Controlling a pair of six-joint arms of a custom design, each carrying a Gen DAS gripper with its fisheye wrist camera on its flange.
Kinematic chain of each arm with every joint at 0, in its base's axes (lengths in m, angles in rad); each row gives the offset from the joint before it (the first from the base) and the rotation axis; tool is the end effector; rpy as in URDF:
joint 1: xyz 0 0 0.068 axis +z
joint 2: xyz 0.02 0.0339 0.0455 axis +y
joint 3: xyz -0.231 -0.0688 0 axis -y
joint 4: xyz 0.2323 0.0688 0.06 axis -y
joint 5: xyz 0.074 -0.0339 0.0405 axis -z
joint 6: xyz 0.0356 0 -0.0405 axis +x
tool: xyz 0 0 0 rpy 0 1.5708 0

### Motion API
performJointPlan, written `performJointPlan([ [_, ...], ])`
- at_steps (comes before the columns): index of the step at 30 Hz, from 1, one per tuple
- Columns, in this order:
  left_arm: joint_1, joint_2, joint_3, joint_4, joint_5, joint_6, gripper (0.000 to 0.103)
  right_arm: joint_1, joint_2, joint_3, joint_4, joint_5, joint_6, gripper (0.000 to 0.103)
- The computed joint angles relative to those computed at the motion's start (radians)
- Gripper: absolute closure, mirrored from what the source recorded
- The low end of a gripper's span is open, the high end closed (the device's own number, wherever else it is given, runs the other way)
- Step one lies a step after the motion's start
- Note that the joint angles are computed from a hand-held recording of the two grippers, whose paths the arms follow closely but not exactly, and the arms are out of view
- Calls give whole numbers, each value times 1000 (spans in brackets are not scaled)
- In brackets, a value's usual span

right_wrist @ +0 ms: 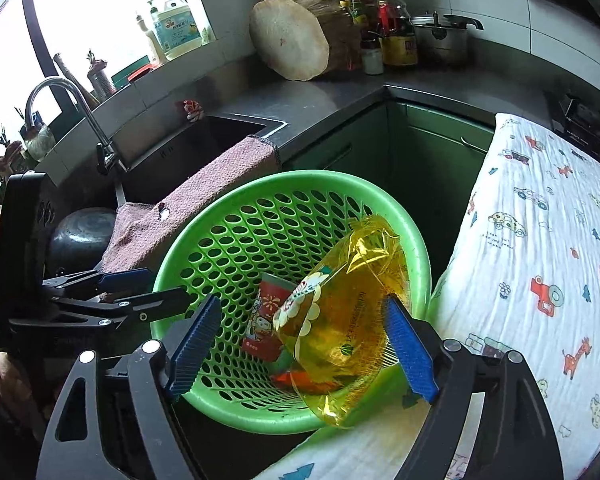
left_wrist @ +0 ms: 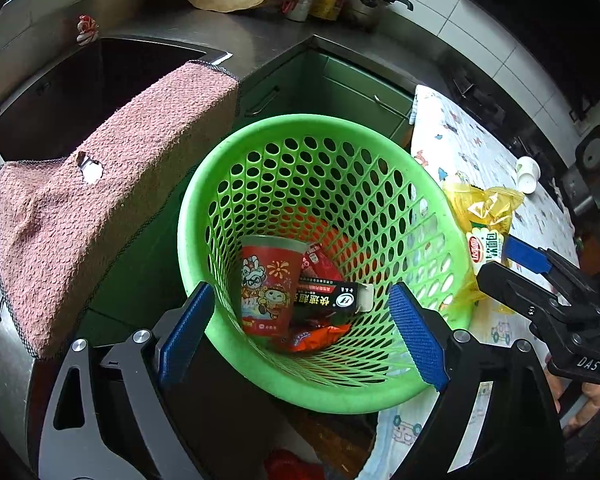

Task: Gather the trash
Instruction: 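Release the yellow snack bag into the green basket with the right tool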

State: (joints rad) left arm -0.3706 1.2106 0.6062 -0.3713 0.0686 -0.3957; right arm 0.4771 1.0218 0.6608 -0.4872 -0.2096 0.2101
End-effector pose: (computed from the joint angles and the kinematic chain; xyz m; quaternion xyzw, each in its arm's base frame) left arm 0.2090 -0.0838 0.1563 -0.0019 0.9555 -0.1399 0.2595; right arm 0.1831 0.1030 0.2030 -0.1605 0.9171 0.2106 0.2980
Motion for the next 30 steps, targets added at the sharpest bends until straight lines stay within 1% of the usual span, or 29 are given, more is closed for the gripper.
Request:
performJointPlan([
  [5, -11, -30, -1, -23, -12, -11, 15, -39, -9, -1, -9, -82, 1, 23],
  [11, -11, -77, -11, -55, -23, -12, 14, -9, -9, -11, -14, -81, 4, 23],
  [18, 21, -112, -18, -76, -10, -2, 14, -39, 10, -46, 10, -160, 1, 21],
  [21, 29, -118, -23, -79, -8, 2, 13, -29, 25, -60, 26, -165, 11, 19],
  [23, 37, -116, -25, -78, -4, 4, 13, -13, 23, -66, 20, -149, 3, 19],
  [27, 46, -109, -30, -71, 0, 7, 13, -4, -8, -84, -5, -130, -17, 18],
  [30, 49, -100, -32, -63, 5, 5, 13, -19, -42, -104, -26, -137, -30, 18],
])
